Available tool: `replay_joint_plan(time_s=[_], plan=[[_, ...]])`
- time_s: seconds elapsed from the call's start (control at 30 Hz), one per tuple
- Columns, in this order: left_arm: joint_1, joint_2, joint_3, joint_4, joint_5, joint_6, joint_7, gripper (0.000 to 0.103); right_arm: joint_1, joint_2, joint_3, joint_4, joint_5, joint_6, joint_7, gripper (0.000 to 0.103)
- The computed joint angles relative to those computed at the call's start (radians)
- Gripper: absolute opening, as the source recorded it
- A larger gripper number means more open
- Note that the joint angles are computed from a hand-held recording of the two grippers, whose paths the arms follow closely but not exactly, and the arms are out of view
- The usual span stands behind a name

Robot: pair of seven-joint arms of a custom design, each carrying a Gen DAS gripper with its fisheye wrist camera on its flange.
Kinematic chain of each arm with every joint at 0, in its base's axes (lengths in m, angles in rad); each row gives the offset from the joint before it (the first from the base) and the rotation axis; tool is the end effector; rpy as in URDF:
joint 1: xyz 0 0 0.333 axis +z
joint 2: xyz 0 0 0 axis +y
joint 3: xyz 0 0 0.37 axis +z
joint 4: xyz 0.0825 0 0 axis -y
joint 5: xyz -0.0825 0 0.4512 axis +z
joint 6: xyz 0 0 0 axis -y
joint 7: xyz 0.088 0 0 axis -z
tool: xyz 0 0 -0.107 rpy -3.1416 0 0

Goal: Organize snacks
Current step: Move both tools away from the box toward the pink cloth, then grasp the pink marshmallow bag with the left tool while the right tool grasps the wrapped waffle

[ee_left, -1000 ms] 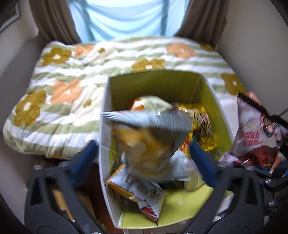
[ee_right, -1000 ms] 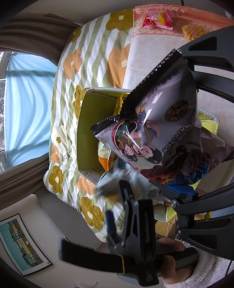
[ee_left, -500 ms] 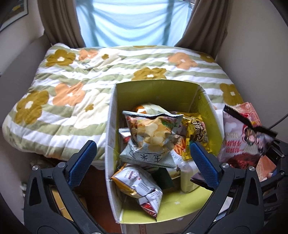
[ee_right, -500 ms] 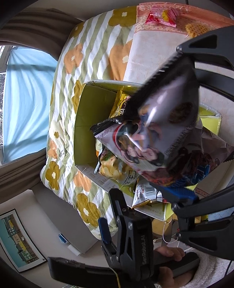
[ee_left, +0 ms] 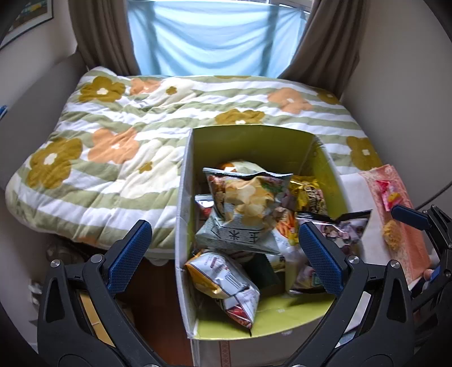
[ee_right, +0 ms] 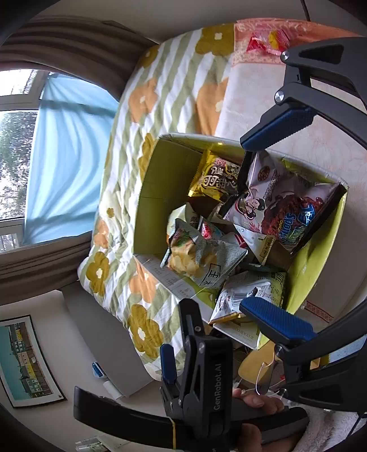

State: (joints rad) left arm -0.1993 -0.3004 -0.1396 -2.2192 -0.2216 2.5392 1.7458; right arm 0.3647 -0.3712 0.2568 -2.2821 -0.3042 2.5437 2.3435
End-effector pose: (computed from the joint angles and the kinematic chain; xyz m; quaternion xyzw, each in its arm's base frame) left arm 0.5229 -0.1894 0.5967 -0.5338 0.7864 -0.2748 0.1454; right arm 0.4223 0.3256 0.5928 -0.6848 0.6449 -0.1908 0.2806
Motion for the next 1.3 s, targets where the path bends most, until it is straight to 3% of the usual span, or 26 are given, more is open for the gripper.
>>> replay_joint_plan(time_s=[0.17, 0.37, 0.7, 0.93, 1.07, 1.3], plan=[[-0.031, -0.022, 0.018, -0.009, -0.055, 0.007, 0.076, 0.103, -0.036, -0.050, 0.045, -0.011, -0.079, -0.027, 0.096, 0.103], [-0.082, -0.013, 0.028, 0.021, -0.144, -0.004, 0.201, 0.103, -0.065, -0.130, 0.078, -0.033, -0.148, -0.135, 0.193, 0.103], [-0.145, 0.098, -0.063, 0.168, -0.159, -0.026, 0.265, 0.103, -0.088, -0.345, 0.032, -0.158, -0.117, -0.289, 0.208, 0.103], [-0.208, 0.275, -0.166, 0.366, -0.037, -0.050, 0.241, 0.103, -0.137, -0.508, -0.025, -0.271, -0.056, -0.391, 0.146, 0.103], [-0.266, 0.415, -0.211, 0.514, 0.112, -0.093, 0.209, 0.103, -0.177, -0.561, -0.058, -0.327, -0.022, -0.441, 0.126, 0.103], [-0.400, 0.700, -0.231, 0.827, 0.296, -0.255, 0.267, 0.103, -0.246, -0.625, -0.119, -0.446, 0.062, -0.411, 0.150, 0.103]])
